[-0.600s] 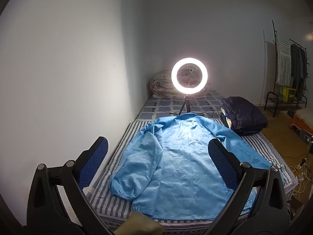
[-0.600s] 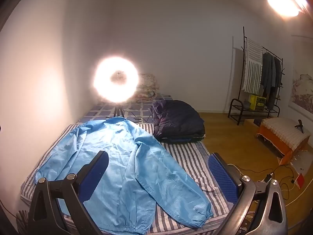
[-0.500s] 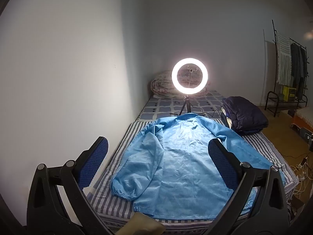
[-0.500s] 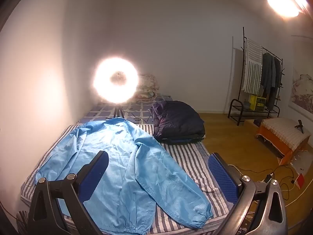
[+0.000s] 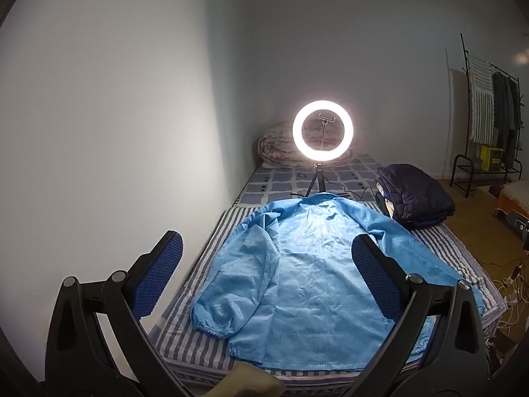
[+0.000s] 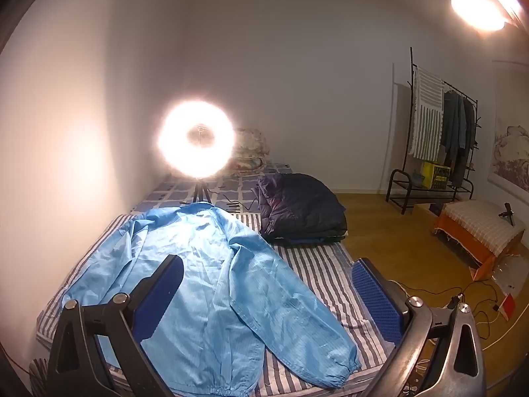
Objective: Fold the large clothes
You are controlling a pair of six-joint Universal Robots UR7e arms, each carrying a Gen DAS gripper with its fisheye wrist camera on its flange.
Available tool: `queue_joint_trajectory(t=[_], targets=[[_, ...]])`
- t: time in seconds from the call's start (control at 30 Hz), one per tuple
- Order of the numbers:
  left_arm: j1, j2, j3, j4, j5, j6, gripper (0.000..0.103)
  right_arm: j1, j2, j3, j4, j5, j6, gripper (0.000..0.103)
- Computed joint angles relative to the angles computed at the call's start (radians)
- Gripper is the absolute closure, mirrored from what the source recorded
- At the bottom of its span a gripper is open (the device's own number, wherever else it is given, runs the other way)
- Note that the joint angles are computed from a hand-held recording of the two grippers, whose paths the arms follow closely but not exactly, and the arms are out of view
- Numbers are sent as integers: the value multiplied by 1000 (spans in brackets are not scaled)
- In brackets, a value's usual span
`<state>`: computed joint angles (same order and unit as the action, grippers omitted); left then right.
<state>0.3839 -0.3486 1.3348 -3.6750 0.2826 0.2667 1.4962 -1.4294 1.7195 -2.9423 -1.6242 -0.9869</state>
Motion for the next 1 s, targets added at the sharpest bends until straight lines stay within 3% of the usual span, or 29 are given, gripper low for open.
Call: queue_joint_trajectory(t=[1.0], targets=[[-2,3,-1,18,5,-18,0,21,0,-11,16,-14,16,0]])
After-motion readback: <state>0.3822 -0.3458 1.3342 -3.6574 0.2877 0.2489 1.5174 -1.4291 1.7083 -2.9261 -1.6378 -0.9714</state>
